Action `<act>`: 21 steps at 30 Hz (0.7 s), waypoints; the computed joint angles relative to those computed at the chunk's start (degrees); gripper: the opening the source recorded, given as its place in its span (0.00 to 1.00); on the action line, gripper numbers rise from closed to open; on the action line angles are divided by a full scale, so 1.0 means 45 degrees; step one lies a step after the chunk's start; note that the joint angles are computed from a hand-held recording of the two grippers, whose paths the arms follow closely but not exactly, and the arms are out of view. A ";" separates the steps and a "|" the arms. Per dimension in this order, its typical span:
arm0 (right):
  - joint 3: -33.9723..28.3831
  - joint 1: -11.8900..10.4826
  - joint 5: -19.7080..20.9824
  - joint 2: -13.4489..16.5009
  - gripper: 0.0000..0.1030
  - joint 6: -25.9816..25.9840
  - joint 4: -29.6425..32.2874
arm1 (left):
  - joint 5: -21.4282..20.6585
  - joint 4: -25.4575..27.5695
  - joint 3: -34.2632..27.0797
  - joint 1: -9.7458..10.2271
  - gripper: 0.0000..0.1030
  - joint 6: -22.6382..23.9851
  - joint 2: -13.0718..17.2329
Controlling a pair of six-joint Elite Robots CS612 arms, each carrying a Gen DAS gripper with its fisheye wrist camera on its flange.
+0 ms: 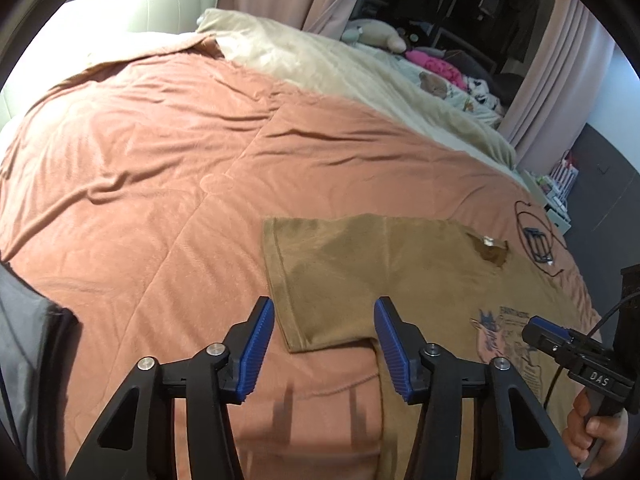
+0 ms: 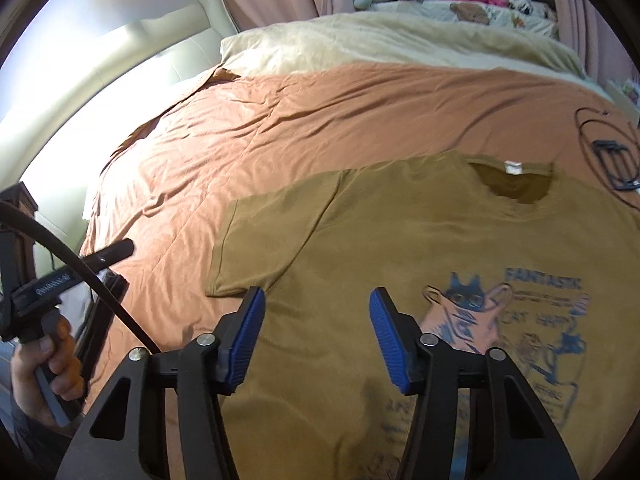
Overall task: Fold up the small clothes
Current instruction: 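Lower the left gripper to the olive T-shirt's side edge and close on it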
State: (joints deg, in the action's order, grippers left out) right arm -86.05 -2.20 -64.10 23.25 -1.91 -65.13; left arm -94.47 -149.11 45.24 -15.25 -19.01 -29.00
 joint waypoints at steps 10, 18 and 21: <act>0.1876 0.0071 0.0588 -0.0242 0.31 0.0269 -0.0853 | 0.0356 0.2440 -0.3610 0.0096 0.39 -0.0809 0.2212; 0.2790 0.0112 0.0946 -0.0323 0.12 0.0509 -0.1185 | 0.0980 0.4379 -0.6513 0.0077 0.39 -0.1437 0.3909; 0.3006 0.0110 0.1041 -0.0317 0.08 0.0597 -0.1317 | 0.0937 0.5462 -0.8082 0.0076 0.39 -0.1589 0.4728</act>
